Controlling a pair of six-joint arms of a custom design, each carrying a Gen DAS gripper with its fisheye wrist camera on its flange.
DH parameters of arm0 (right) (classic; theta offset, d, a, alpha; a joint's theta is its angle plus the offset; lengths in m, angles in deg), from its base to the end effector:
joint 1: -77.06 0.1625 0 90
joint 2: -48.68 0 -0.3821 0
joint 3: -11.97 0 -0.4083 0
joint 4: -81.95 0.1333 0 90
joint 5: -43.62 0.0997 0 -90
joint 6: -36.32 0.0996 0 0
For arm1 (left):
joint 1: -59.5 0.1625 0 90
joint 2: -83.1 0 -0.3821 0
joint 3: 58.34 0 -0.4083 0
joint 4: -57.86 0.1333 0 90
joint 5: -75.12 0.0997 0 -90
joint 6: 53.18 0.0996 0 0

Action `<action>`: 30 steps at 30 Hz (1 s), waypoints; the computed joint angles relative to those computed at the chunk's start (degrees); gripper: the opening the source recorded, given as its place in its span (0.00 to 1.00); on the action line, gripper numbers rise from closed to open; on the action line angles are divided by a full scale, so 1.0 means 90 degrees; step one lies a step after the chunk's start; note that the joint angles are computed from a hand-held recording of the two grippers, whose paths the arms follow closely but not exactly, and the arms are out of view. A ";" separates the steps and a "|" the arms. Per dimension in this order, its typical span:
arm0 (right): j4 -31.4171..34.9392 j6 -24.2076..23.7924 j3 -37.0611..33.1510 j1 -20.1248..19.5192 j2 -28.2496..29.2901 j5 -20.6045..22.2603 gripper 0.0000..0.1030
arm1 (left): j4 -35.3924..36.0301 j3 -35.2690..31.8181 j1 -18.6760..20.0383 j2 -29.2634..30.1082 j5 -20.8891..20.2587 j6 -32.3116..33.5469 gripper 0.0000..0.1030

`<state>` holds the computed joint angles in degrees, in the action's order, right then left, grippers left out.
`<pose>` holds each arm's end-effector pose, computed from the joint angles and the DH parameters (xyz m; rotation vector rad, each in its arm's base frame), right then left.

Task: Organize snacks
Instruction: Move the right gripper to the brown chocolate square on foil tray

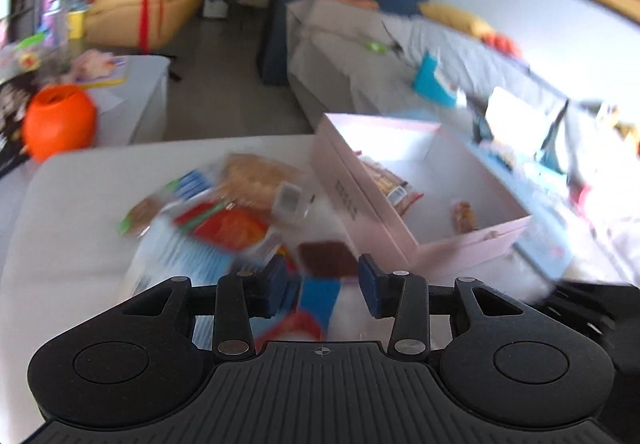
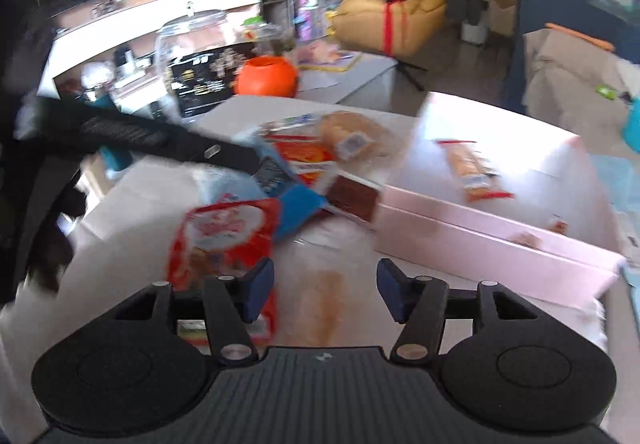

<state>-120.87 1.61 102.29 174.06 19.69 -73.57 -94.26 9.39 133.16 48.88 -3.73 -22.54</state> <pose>0.1678 -0.6459 0.0123 0.5722 -2.2607 0.9504 -0.0761 -0.8017 0.1139 1.0565 2.6066 -0.6772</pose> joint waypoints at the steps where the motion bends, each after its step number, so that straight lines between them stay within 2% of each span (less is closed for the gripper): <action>1: -0.0162 -0.0043 0.0095 -0.0024 -0.0019 -0.0024 0.56 | 0.0297 -0.0410 -0.0032 0.0281 0.0061 0.0078 0.42; 3: -0.0344 -0.0083 0.0287 -0.0068 -0.0097 -0.0033 0.56 | 0.0952 -0.1244 -0.0077 0.0844 0.0205 0.0285 0.42; 5: -0.0456 -0.0074 0.0430 -0.0107 -0.0147 -0.0063 0.56 | 0.1375 -0.2003 -0.0123 0.1390 0.0640 0.0412 0.41; 7: -0.0574 -0.0062 0.0559 -0.0143 -0.0192 -0.0123 0.56 | 0.1319 -0.2418 -0.0152 0.1757 0.0974 0.0540 0.38; 9: -0.0685 -0.0045 0.0653 -0.0183 -0.0227 -0.0174 0.56 | 0.1230 -0.2467 -0.0141 0.1819 0.0995 0.0653 0.37; 12: -0.0695 0.0115 0.0716 -0.0265 -0.0277 -0.0233 0.57 | 0.1192 -0.2043 -0.0115 0.1531 0.0901 0.0572 0.34; 20: -0.0195 0.0534 0.0616 -0.0315 -0.0254 0.0056 0.57 | 0.0764 -0.0144 -0.0045 0.0330 0.0722 0.0569 0.33; 25: 0.0421 0.0779 0.0631 -0.0300 -0.0353 0.0423 0.57 | 0.0663 0.0367 0.0067 -0.0116 0.0731 0.0281 0.32; 27: 0.0392 0.0653 0.0533 -0.0236 -0.0274 0.0359 0.57 | 0.0388 0.0583 0.0119 -0.0277 0.0739 0.0156 0.32; 30: 0.0123 0.0397 0.0104 -0.0145 0.0013 0.0269 0.57 | 0.0003 0.0911 0.0194 -0.0585 0.0455 -0.0159 0.32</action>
